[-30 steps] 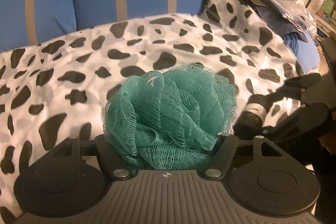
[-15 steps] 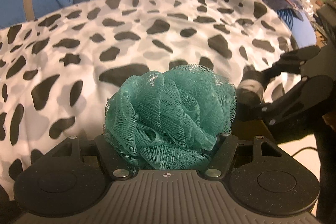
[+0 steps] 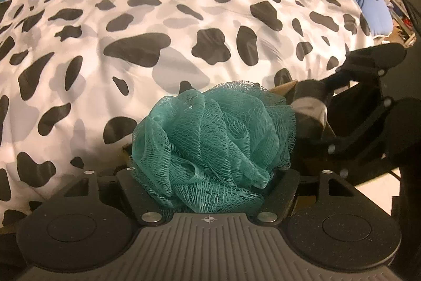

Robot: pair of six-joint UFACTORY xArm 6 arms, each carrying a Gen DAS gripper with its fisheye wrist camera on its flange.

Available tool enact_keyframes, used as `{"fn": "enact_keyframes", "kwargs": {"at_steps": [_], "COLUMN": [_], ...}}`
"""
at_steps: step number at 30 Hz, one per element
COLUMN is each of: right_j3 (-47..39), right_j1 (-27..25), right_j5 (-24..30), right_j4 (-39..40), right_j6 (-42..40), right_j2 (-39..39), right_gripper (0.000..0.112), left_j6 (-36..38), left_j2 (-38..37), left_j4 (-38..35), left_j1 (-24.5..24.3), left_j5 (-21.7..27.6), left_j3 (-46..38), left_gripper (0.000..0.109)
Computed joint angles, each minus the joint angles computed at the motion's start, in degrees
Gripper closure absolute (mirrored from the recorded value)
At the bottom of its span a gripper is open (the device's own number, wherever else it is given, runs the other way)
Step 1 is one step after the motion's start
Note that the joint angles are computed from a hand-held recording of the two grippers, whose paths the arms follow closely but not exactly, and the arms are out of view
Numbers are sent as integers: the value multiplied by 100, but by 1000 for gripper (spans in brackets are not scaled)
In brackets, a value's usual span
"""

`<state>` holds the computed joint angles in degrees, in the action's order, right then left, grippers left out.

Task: Organize soft objects
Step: 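Lower the loofah and case into the box and open both grippers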

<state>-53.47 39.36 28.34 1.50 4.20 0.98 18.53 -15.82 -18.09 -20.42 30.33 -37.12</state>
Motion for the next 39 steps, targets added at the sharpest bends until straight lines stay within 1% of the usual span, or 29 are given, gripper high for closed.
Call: {"fn": "enact_keyframes", "kwargs": {"at_steps": [3,8,10,12,18,25,28,35,36,38,39], "right_j3": [-26,-41,-42,-49,-48,-26,-33,-152,-180,-219,-218], "right_j1": [42,22,6,7,-21,-51,-63,1,9,45,59], "right_j5": [70,111,110,116,131,118,141,405,457,522,526], "right_j4": [96,129,166,163,260,363,397,508,533,408,365], "right_j6": [-177,-184,-201,-176,-203,-216,-240,-545,-607,-587,-594], "right_j2": [33,47,48,58,38,6,4,85,107,140,137], "right_gripper": [29,29,29,29,29,28,28,28,28,22,18], "left_j6": [-38,7,73,156,212,-116,-124,-177,-171,-205,-205], "left_j2": [86,147,143,142,126,174,167,179,179,180,183], "left_j4": [13,26,31,-43,-210,-3,-28,35,24,34,31], "left_j1": [9,-30,-43,-45,-14,6,20,14,19,23,34], "left_j5": [155,304,329,366,362,277,236,237,235,212,203], "left_j3": [-96,-157,-150,-160,-168,-192,-191,-191,-189,-182,-180], "left_gripper": [33,25,14,11,10,10,10,10,10,10,10]}}
